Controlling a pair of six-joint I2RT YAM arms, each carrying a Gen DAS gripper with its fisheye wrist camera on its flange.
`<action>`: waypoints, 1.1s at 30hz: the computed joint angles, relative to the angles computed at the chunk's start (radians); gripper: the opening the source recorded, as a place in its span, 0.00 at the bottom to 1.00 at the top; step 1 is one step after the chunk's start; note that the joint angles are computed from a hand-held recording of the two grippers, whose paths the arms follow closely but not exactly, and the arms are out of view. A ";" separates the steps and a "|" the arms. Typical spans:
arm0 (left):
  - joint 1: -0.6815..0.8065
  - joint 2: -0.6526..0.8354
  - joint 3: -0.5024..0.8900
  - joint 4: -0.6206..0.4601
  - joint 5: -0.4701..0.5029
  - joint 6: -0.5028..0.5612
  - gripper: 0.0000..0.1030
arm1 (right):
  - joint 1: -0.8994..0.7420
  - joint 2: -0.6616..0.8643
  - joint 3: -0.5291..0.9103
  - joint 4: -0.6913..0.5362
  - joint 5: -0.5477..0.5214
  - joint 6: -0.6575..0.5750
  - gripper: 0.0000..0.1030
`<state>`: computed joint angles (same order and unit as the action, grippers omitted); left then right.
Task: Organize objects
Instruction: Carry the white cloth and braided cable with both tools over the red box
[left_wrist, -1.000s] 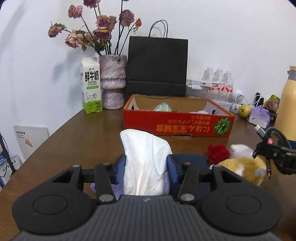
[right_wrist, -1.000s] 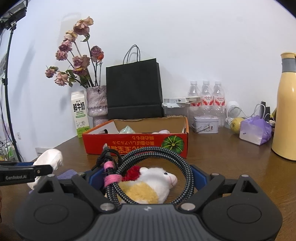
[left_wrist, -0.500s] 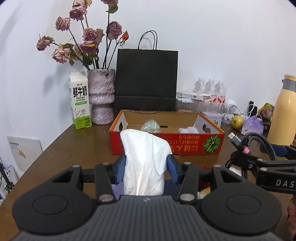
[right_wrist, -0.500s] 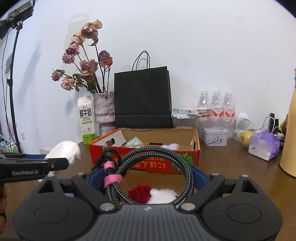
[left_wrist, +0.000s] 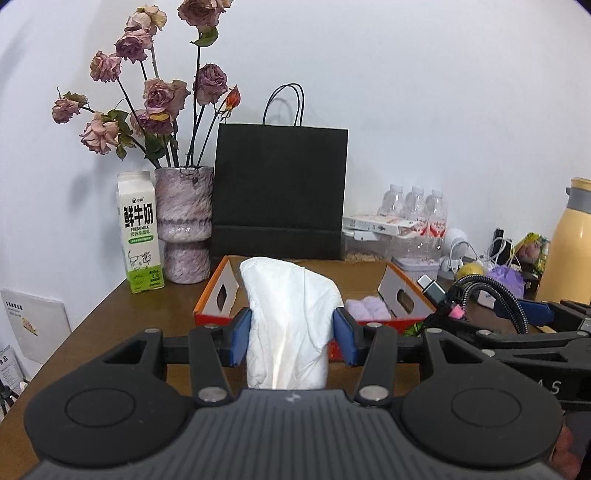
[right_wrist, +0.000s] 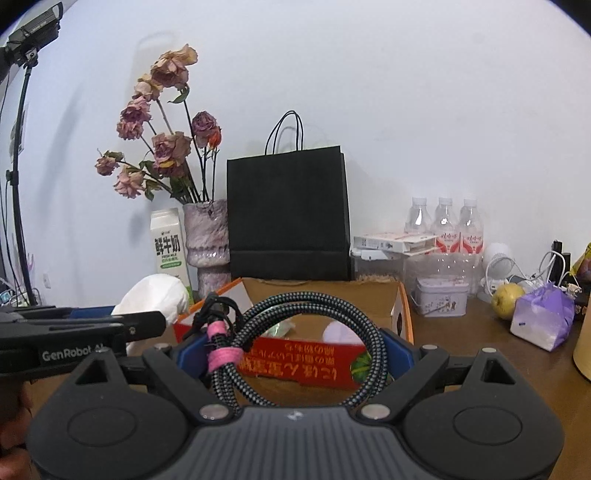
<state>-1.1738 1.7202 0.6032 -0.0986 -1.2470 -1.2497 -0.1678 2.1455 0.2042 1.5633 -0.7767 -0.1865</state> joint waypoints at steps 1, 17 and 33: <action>0.012 -0.007 -0.009 0.041 0.002 0.036 0.47 | 0.008 -0.005 0.009 -0.006 0.007 0.009 0.90; 0.188 -0.011 -0.093 0.484 0.095 0.414 0.47 | 0.100 -0.018 0.158 -0.172 0.098 0.050 0.90; 0.308 0.006 -0.115 0.709 0.167 0.618 0.47 | 0.173 -0.007 0.255 -0.208 0.149 0.068 0.90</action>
<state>-0.8663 1.7262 0.4887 0.6103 -1.0800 -0.6317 0.0054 2.1384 0.4595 1.3551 -0.6279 -0.1182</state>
